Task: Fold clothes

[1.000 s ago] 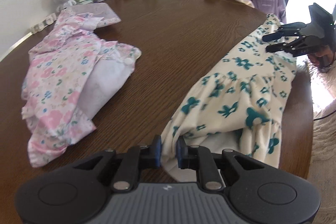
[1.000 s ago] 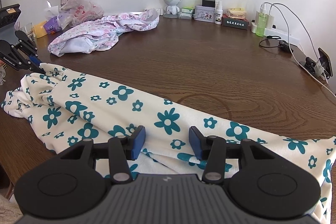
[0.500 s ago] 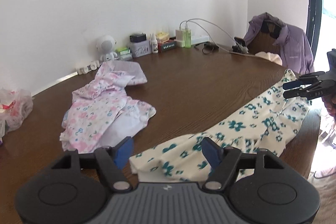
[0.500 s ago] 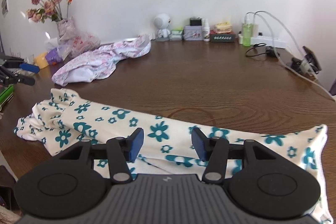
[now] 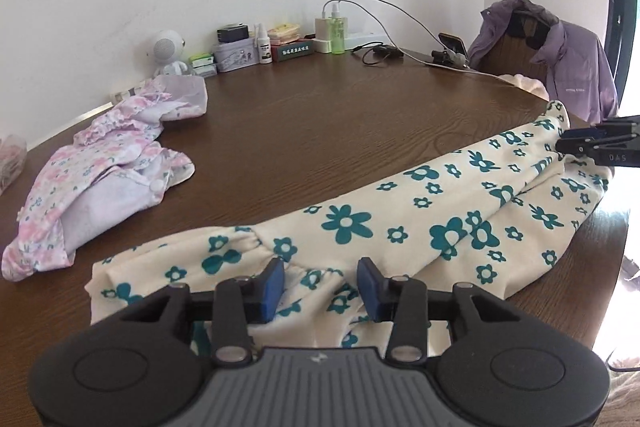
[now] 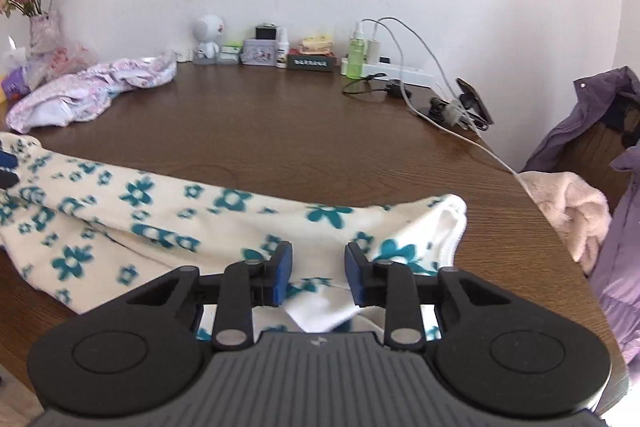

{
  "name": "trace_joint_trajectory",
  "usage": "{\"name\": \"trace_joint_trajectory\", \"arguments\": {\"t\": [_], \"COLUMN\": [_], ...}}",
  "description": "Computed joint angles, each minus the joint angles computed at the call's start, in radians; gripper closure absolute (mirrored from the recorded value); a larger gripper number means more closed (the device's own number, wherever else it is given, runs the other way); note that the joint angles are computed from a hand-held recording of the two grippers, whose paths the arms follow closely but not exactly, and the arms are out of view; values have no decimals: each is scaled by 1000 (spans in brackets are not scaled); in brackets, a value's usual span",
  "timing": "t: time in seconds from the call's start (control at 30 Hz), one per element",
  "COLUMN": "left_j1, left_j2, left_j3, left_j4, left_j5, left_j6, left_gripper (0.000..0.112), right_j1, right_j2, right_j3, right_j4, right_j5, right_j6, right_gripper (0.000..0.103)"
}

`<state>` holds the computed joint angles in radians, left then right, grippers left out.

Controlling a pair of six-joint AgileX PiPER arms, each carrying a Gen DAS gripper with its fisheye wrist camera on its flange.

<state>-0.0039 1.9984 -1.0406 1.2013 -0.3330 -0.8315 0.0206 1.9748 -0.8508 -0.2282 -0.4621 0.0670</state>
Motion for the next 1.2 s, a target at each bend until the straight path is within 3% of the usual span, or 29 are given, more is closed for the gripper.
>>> {"name": "trace_joint_trajectory", "arguments": {"t": [0.07, 0.13, 0.23, 0.37, 0.47, 0.5, 0.53, 0.6, 0.73, 0.93, 1.0, 1.2], "left_j1": [15, 20, 16, 15, 13, 18, 20, 26, 98, 236, 263, 249], "left_j2": [8, 13, 13, 3, -57, -88, -126, -194, -282, -251, -216, -188], "left_j3": [3, 12, 32, 40, 110, 155, 202, 289, 403, 457, 458, 439], "left_j4": [-22, -77, -179, -203, -363, -435, -507, -610, -494, -247, -226, -221], "left_j5": [-16, -31, -41, -49, -81, -120, -149, -205, -269, -348, -383, -352], "left_j6": [-14, 25, 124, 137, 261, 317, 357, 391, 116, -294, -349, -407], "left_gripper": [72, 72, 72, 69, 52, 39, 24, 16, 12, 12, 13, 13], "right_j1": [-30, -36, -65, -83, -99, -109, -111, -94, -8, 163, 220, 351], "right_j2": [11, 12, 28, 29, -14, -38, -61, -102, -144, -62, -16, 101], "right_j3": [21, 38, 53, 48, 90, 123, 146, 187, 200, 24, -68, -296], "right_j4": [0, 47, -15, -73, -149, -189, -210, -218, -192, -244, -312, -370], "right_j5": [-37, -63, -112, -115, -158, -199, -224, -258, -238, -106, -54, 98], "right_j6": [-16, -59, 21, 86, 215, 272, 308, 336, 319, 365, 426, 473], "right_gripper": [81, 70, 69, 69, 68, 66, 61, 49, 29, 31, 36, 41]}}
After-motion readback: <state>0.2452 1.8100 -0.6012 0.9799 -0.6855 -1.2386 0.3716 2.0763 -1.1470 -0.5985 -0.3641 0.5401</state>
